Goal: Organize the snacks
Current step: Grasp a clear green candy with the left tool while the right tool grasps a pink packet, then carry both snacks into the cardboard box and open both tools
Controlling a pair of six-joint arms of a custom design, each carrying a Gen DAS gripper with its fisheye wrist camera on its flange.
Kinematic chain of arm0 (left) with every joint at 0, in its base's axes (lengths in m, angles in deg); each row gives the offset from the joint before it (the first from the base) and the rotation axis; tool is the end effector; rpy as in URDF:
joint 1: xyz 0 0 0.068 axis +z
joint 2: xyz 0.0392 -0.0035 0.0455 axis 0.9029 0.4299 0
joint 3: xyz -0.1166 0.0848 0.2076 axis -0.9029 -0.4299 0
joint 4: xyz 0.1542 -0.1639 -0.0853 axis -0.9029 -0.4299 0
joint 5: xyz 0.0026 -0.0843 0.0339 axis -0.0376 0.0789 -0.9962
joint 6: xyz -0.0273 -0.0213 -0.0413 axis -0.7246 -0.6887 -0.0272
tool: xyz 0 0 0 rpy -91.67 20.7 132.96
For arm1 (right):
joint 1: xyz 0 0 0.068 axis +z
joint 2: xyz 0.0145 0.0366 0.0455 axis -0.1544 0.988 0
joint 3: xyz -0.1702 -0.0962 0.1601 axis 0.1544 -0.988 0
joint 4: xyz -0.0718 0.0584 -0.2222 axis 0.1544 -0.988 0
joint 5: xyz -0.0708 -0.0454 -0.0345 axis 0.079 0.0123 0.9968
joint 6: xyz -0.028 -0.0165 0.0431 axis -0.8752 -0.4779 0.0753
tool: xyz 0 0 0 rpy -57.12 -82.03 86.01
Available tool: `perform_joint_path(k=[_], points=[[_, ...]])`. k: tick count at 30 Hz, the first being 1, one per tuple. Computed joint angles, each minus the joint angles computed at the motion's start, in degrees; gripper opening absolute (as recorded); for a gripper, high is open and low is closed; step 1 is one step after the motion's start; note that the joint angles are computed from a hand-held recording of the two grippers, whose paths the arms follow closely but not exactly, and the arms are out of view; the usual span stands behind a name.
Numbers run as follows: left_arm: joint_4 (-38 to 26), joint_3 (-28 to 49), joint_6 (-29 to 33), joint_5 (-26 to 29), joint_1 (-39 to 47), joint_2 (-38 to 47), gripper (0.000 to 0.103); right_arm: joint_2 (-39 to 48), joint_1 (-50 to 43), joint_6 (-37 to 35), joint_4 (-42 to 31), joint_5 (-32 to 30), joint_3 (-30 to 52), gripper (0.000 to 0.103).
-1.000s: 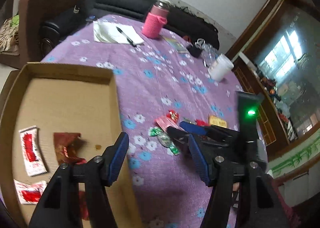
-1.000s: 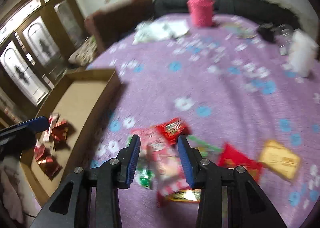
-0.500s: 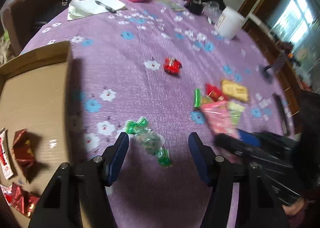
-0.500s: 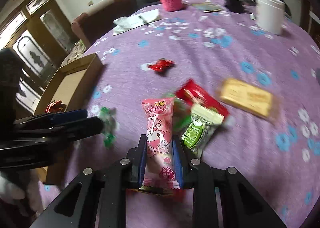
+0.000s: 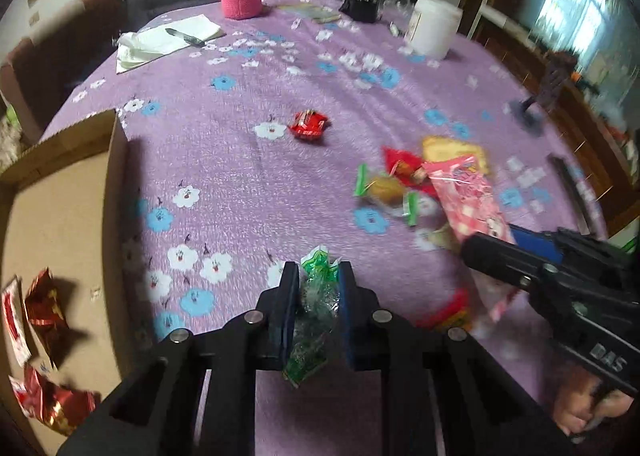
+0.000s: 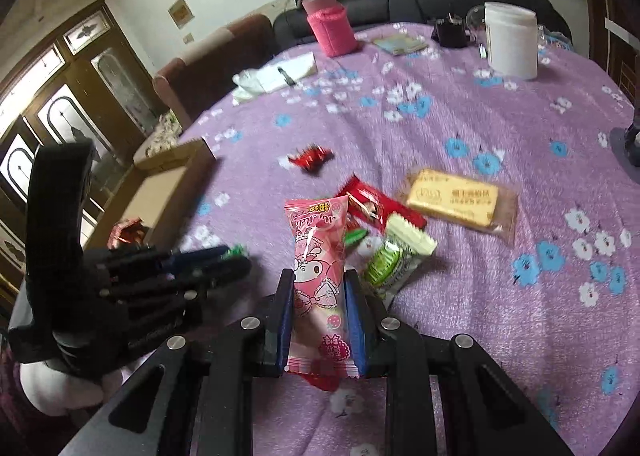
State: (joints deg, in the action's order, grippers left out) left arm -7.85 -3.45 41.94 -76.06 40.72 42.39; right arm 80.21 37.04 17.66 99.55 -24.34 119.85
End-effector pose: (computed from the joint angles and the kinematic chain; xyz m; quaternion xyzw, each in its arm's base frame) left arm 0.1944 -0.0830 0.0456 0.0004 0.9623 -0.0737 0.2617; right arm 0.2188 0.2302 0.0325 -0.1757 0.9077 0.2528 0.2851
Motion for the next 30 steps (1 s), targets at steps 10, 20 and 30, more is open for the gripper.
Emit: perform_joint_path(k=[10, 20, 30], points=[[-14.6, -10.3, 9.7, 15.1, 24.4, -32.5, 0.019, -3.5, 5.0, 2.9, -5.1, -1.4, 4.8, 0.026], [-17.6, 1.7, 30.7, 32.5, 65.3, -11.7, 0.019, 12.4, 14.1, 4.2, -23.5, -4.6, 38.1, 0.026], [-17.8, 9.9, 32.5, 35.5, 71.3, -1.3, 0.051, 35.1, 17.1, 3.9, -46.7, -1.2, 79.5, 0.028]])
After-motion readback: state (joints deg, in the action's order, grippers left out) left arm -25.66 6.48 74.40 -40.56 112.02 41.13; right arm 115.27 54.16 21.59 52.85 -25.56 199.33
